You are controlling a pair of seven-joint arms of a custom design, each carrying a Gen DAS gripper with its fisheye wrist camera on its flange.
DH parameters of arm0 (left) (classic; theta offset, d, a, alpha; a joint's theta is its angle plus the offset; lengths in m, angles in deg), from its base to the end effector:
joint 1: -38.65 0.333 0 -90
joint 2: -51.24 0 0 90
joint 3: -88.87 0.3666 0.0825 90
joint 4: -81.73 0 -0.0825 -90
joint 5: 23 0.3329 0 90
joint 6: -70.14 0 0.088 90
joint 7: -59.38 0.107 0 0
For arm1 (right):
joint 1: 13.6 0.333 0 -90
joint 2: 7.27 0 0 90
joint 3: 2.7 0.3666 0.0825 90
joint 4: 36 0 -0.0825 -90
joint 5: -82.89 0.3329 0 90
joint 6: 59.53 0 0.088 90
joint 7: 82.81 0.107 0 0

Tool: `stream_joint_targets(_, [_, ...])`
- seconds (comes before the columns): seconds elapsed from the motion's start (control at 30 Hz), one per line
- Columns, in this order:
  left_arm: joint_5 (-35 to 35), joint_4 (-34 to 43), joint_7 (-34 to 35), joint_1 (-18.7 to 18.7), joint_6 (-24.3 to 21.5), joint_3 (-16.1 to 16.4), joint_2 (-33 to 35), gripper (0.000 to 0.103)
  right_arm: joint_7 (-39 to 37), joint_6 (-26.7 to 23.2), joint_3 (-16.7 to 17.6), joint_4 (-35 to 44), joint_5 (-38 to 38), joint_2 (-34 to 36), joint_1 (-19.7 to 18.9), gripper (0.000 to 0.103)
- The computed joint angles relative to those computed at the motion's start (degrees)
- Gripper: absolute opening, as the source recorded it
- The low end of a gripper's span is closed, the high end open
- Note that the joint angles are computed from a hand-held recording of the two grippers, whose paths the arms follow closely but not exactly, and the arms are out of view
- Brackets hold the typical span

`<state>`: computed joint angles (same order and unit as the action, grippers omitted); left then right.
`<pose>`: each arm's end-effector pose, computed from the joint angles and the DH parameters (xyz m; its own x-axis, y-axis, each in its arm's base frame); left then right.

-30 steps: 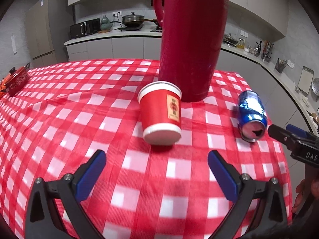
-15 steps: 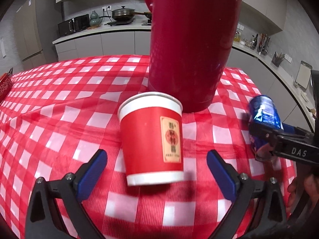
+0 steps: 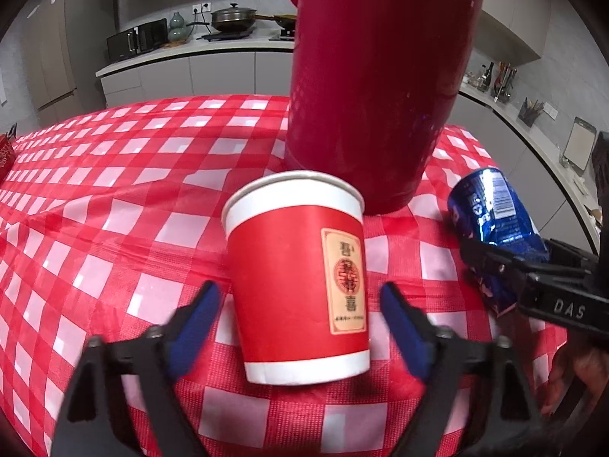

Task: Collect trash
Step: 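Grasp the crushed blue can with the right tool while the left tool grasps the red paper cup, then carry the blue can and red paper cup down over the black bin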

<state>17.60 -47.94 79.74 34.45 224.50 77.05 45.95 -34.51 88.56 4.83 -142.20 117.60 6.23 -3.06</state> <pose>0.4692 -0.1605 0.5291 0.3230 -0.9414 0.0972 -0.7176 -0.3106 -0.6234 0.5971 0.1755 0.5227 0.5949 -0.7860 -0.1682 -0.6980 -0.4014 -0.5930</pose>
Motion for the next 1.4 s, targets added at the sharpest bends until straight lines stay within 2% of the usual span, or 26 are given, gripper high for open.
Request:
stream_joint_targets(0.03, [-0.95, -0.25, 0.77, -0.05, 0.80, 0.28, 0.04, 0.065, -0.58, 0.36, 0.28, -0.47, 0.81, -0.34, -0.13, 0.078])
stream_joint_targets(0.3, [-2.07, -0.42, 2.46, 0.22, 3.04, 0.17, 0.10, 0.062, 0.78, -0.72, -0.07, -0.05, 0.96, -0.26, 0.07, 0.081])
stream_joint_targets(0.33, [-2.10, -0.33, 2.43, 0.21, 2.91, 0.11, 0.11, 0.062, 0.47, -1.65, 0.04, 0.31, 1.44, -0.14, -0.23, 0.077])
stream_joint_targets(0.43, [-1.79, 0.00, 2.58, 0.19, 2.77, -0.02, 0.25, 0.062, 0.12, -0.48, -0.25, -0.36, -0.87, -0.62, 0.50, 0.076])
stream_joint_targets(0.7, [-0.63, -0.88, 1.40, -0.20, 2.23, -0.93, -1.47, 0.061, -4.28, -0.65, -0.44, -3.00, 3.68, -3.83, -0.75, 0.075])
stream_joint_targets(1.03, [0.47, -0.92, -0.41, -1.06, 0.32, -3.53, -3.59, 0.061, -8.82, -2.28, -3.33, -7.65, 8.03, -9.31, -1.10, 0.075])
stream_joint_targets(1.4, [1.93, 0.72, -4.69, -4.48, -3.90, -7.08, -4.97, 0.061, -14.56, -4.59, -7.91, -14.46, 10.64, -17.25, -1.67, 0.075])
